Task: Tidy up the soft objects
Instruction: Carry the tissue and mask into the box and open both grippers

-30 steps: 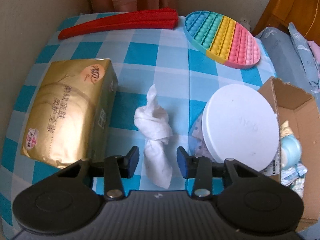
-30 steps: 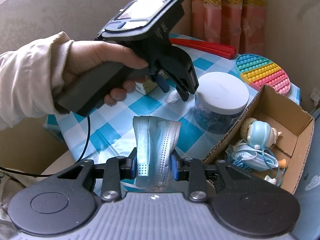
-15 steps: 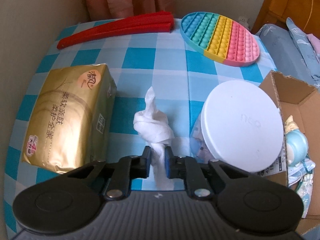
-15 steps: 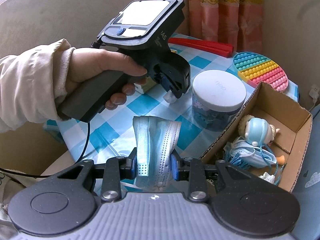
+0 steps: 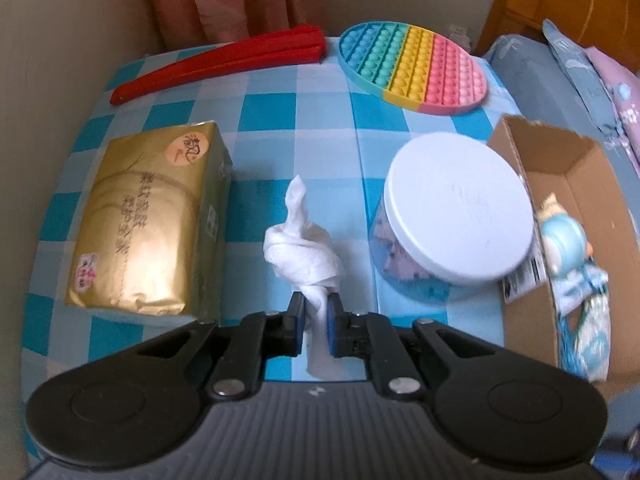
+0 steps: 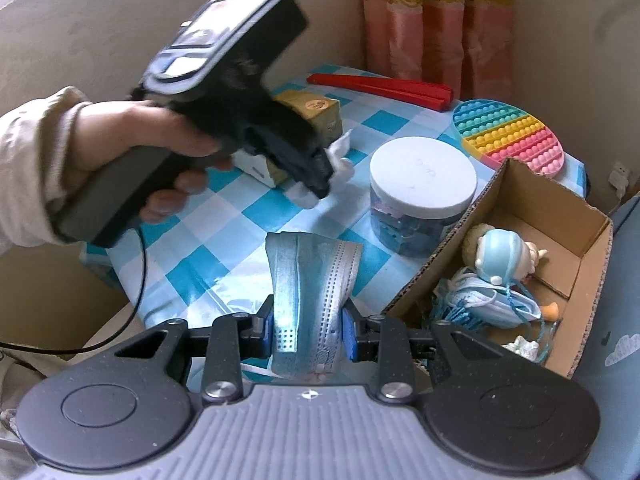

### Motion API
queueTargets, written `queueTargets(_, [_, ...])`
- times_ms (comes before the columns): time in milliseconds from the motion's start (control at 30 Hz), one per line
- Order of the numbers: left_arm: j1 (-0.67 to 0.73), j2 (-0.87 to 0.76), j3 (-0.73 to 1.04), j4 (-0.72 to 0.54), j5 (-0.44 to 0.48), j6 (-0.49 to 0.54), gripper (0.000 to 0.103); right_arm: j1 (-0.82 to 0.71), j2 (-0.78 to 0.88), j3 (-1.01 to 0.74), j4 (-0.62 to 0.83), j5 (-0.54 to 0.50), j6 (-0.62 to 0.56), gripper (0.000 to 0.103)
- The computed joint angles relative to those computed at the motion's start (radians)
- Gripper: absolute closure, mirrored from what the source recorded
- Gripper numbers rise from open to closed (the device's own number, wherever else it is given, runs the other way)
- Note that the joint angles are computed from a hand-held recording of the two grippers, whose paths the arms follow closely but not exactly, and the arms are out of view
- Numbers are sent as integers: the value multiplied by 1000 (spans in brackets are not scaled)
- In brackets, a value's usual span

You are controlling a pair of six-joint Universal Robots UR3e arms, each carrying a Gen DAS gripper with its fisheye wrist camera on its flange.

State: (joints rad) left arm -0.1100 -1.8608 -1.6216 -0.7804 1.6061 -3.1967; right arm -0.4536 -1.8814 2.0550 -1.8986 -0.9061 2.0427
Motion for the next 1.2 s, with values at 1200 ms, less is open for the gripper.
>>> queueTargets(1200, [-169,-28,355,-270,-182,186,94,-19,391,-252,-362,-206,252,47])
